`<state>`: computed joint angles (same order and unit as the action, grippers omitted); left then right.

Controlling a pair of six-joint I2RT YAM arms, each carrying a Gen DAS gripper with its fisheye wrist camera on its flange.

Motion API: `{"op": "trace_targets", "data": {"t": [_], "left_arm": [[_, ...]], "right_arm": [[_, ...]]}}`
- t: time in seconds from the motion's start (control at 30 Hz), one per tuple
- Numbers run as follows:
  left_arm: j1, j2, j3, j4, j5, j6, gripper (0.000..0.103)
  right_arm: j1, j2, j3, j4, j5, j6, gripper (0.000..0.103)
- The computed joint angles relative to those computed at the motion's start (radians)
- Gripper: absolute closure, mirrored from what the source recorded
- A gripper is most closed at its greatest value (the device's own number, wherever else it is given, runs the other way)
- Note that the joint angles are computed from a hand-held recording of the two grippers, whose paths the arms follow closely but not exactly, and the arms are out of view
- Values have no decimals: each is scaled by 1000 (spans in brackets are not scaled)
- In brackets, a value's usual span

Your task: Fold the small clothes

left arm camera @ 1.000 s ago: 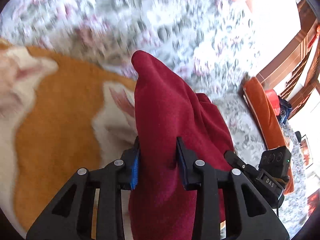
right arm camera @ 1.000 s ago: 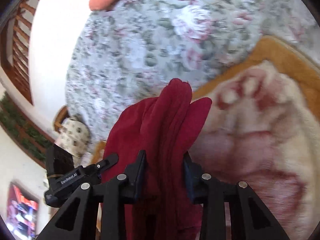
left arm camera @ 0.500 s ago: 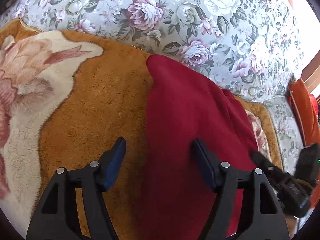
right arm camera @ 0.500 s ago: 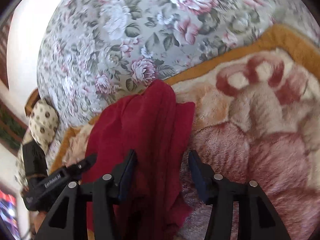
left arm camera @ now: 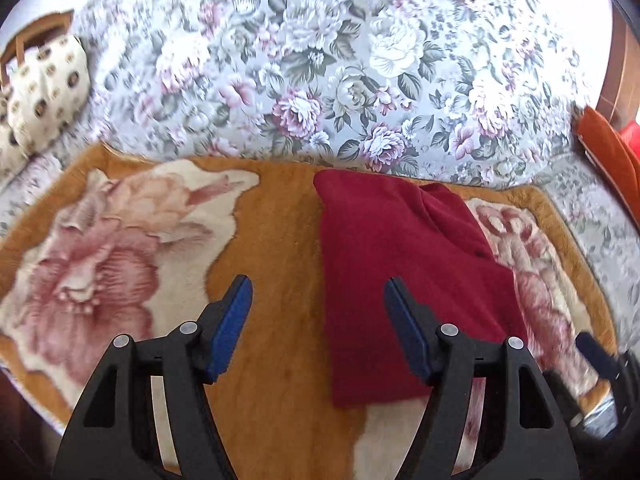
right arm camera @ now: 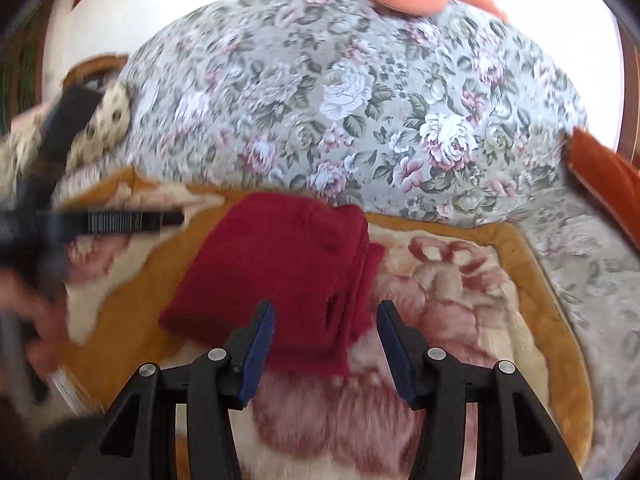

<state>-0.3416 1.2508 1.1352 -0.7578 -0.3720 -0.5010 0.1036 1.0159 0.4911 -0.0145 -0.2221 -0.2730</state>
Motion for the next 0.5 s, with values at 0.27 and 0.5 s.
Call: {"op": "trace_targets", "data": {"t": [0.27, 0.5], "left_arm": [[-139, -103, -7, -107, -114, -102, 34], [-228, -98, 40, -227, -194, -184, 21]], "right_arm": [[23, -247, -204, 53, 87, -46, 52], [88, -280, -231, 69, 188, -52, 52]]}}
